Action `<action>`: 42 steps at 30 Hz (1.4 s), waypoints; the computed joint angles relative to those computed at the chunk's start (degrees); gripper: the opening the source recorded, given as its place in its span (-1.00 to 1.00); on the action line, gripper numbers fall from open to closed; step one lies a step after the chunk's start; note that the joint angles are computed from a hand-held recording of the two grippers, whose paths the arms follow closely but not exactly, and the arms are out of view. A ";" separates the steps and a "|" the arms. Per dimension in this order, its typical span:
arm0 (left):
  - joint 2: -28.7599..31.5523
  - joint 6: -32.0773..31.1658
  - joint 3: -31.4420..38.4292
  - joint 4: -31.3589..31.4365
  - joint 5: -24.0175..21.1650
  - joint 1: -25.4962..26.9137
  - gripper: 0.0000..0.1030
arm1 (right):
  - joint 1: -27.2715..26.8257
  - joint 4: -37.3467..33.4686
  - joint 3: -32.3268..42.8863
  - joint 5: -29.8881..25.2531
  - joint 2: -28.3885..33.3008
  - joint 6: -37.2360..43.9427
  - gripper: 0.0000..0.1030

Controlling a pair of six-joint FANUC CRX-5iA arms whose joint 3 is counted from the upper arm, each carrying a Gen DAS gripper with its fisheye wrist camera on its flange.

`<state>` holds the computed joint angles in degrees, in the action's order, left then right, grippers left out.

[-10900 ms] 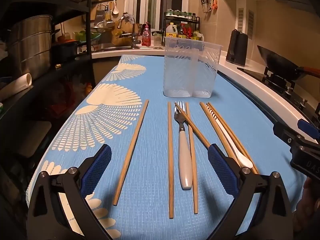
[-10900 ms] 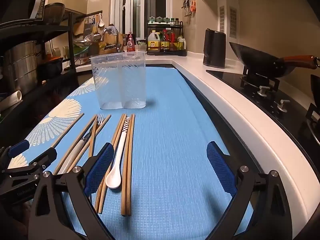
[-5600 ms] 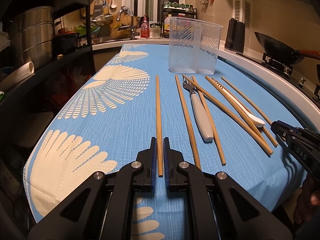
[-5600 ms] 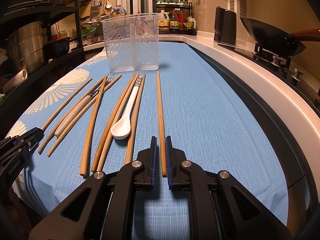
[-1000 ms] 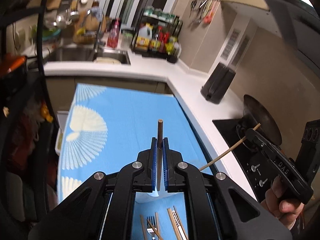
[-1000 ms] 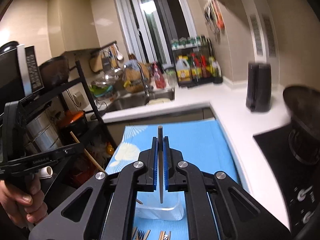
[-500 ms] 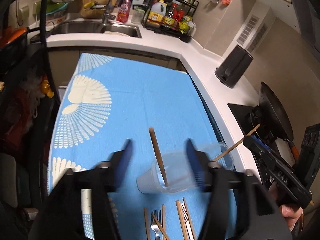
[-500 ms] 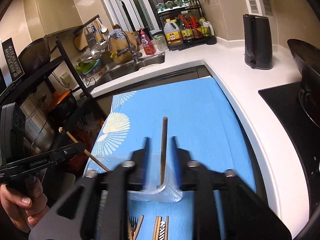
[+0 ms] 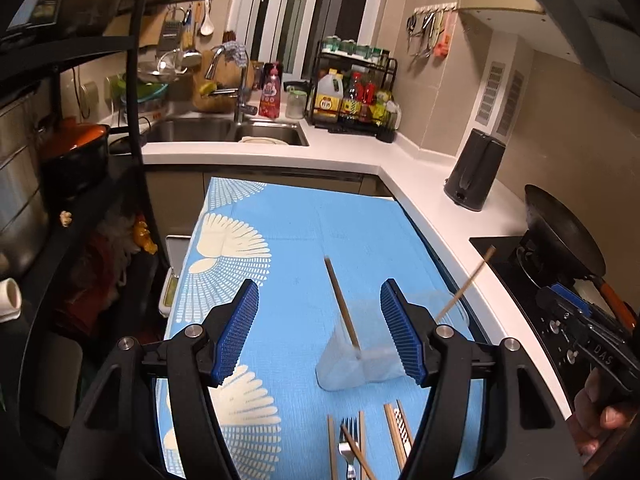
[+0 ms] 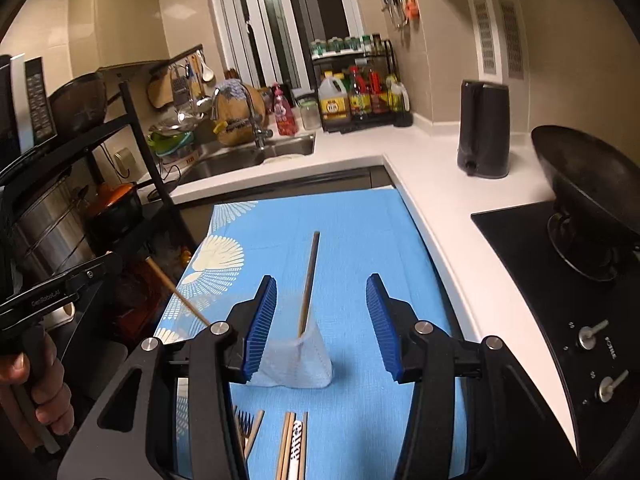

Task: Organize utensils
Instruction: 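Withdraw both open tools from the container back toward the utensils, then close the left tool on a wooden chopstick while the right tool grasps another chopstick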

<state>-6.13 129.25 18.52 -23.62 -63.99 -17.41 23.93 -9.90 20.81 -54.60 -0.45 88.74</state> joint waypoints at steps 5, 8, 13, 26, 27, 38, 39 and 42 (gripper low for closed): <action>-4.22 5.29 -5.76 -7.22 0.05 -7.24 -0.02 | 0.03 -0.52 -10.38 4.04 -8.35 1.18 -0.07; -6.00 8.78 -9.28 -11.07 0.06 -11.89 -0.32 | 0.76 0.22 -16.66 6.23 -12.74 0.67 -0.09; -7.40 15.90 -14.23 -18.37 -1.69 -20.41 -0.59 | 2.34 1.88 -27.30 11.08 -19.69 -1.77 -0.29; -8.07 27.58 -22.31 -25.94 -5.26 -32.51 -0.63 | 10.33 15.64 -50.27 20.57 -33.00 -18.56 -0.59; -8.12 28.71 -22.79 -26.77 -6.04 -33.43 -0.63 | 10.95 16.69 -51.51 20.64 -33.63 -19.49 -0.58; -8.42 36.30 -26.43 -28.02 -9.46 -36.77 -0.63 | 14.20 21.73 -58.93 20.20 -37.04 -22.97 -0.58; -8.37 36.59 -26.66 -27.65 -9.23 -36.70 -0.63 | 14.50 21.84 -59.16 20.14 -37.10 -22.61 -0.58; -7.92 37.12 -27.02 -26.85 -8.33 -36.69 -0.63 | 14.97 21.30 -59.23 20.04 -36.97 -21.87 -0.58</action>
<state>-14.05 166.38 -8.50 -50.47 -72.32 -54.10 38.90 11.41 -38.41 -34.57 -37.42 66.87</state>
